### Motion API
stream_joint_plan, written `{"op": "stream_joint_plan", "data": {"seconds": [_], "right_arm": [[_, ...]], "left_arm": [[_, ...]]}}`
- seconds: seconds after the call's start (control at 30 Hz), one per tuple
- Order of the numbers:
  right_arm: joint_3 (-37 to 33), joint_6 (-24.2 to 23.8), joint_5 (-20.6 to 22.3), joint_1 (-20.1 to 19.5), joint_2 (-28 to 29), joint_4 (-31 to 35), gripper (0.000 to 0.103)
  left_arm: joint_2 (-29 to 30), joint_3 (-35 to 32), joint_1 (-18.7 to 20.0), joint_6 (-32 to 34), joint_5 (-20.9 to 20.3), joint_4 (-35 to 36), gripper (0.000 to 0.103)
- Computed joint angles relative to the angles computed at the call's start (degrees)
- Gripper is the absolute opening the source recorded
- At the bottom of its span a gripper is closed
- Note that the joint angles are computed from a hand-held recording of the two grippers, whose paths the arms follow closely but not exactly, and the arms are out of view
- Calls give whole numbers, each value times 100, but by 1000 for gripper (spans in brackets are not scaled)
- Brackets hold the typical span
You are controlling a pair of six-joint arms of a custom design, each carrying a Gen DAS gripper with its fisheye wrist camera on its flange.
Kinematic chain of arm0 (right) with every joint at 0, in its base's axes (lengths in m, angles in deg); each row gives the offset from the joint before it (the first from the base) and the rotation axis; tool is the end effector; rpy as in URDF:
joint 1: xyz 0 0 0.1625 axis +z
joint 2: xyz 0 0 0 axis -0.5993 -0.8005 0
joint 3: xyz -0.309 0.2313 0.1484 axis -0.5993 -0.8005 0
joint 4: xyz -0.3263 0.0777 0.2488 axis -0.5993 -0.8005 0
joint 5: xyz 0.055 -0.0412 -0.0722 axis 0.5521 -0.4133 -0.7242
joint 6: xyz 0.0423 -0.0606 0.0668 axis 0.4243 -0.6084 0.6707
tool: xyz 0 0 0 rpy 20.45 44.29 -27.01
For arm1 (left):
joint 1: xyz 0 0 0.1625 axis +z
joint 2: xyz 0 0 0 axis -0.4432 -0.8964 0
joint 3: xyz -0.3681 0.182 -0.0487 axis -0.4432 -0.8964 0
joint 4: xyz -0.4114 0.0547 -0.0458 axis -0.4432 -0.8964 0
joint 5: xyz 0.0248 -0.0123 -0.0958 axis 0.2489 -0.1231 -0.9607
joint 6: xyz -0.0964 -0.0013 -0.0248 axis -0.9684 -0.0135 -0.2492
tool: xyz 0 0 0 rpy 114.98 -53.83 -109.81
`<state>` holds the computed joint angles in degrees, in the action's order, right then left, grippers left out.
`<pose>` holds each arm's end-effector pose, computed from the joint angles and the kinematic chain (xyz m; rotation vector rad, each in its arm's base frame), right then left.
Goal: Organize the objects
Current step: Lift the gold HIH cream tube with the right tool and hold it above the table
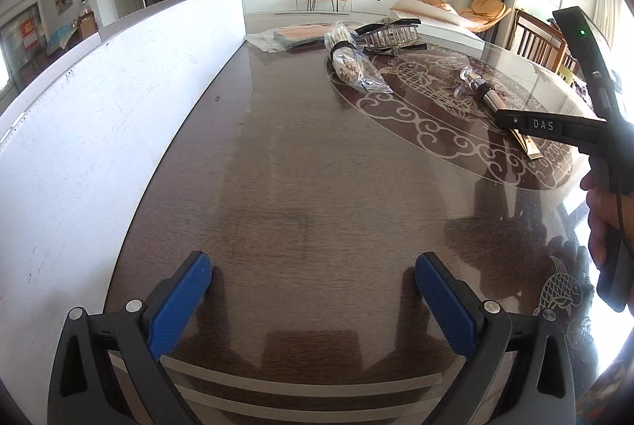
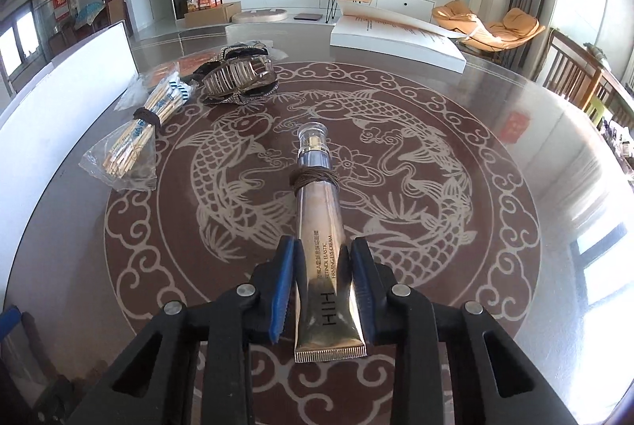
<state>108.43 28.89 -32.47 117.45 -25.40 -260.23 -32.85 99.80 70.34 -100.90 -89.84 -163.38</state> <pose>-0.0154 -0.7135 0.1874 0.7619 -2.2855 0.6074 -0.2579 -0.5592 -0.0950 0.0061 2.1396 -0.8855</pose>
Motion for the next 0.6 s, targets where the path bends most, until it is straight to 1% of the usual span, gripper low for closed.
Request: {"op": "stream_joint_plan", "data": {"seconds": [0.2, 0.37, 0.47, 0.5, 0.53, 0.6], "right_arm": [[451, -467, 225, -282, -442, -220, 30], [558, -559, 354, -392, -619, -91, 32], [529, -454, 332, -409, -623, -79, 42], [509, -391, 319, -418, -624, -65, 50], [472, -306, 320, -430, -625, 3, 66], [380, -141, 300, -454, -633, 277, 80]], "left_arm": [[0, 0, -1, 0, 1, -1, 103], [0, 1, 0, 1, 2, -3, 103], [2, -4, 3, 8, 5, -5, 103], [0, 2, 0, 3, 3, -5, 103], [0, -1, 2, 7, 4, -6, 103], [0, 2, 1, 4, 4, -6, 103]]}}
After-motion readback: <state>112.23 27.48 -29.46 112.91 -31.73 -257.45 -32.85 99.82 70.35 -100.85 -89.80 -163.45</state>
